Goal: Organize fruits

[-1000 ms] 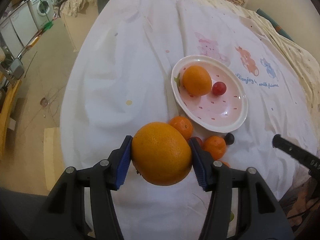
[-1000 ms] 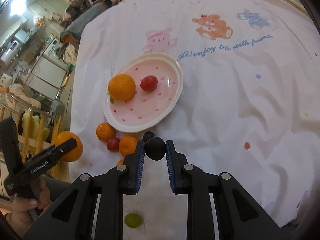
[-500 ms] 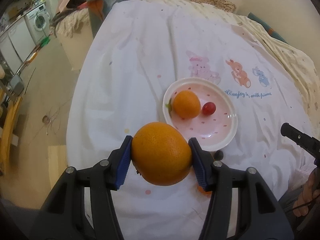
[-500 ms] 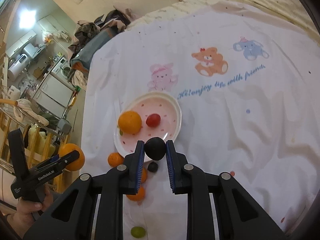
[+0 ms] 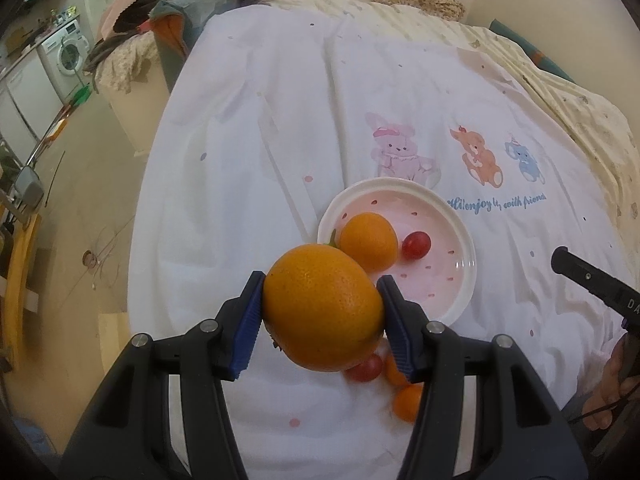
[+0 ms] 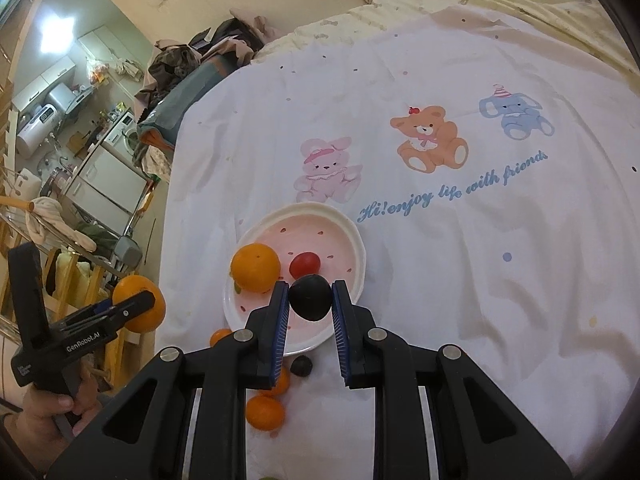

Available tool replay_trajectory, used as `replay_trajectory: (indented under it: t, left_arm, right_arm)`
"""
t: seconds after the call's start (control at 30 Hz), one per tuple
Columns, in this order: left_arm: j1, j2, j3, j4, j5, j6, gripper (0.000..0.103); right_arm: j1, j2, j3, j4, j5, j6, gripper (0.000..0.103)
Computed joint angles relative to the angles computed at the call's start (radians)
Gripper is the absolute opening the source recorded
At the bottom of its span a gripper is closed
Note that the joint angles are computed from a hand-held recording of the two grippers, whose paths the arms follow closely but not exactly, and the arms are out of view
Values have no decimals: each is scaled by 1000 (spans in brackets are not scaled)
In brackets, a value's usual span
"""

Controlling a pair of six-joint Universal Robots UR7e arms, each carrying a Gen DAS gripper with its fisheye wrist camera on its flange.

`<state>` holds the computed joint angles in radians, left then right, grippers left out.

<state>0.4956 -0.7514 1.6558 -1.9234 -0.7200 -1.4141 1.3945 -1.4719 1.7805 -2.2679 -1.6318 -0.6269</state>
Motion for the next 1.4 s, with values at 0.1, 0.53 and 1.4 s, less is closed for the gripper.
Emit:
replay_trajectory:
  t: [0.1, 0.53, 1.4]
  left_arm:
    - [16, 14, -18, -15, 5, 32, 52]
    - [70, 78, -35, -145, -59, 147, 52]
    - [178, 215, -176, -222, -138, 316, 52]
  right_arm:
    - [1, 22, -17, 7, -7, 7, 23]
    - [8, 147, -108, 74, -39, 50, 23]
    - [14, 291, -186, 136, -122, 84, 23]
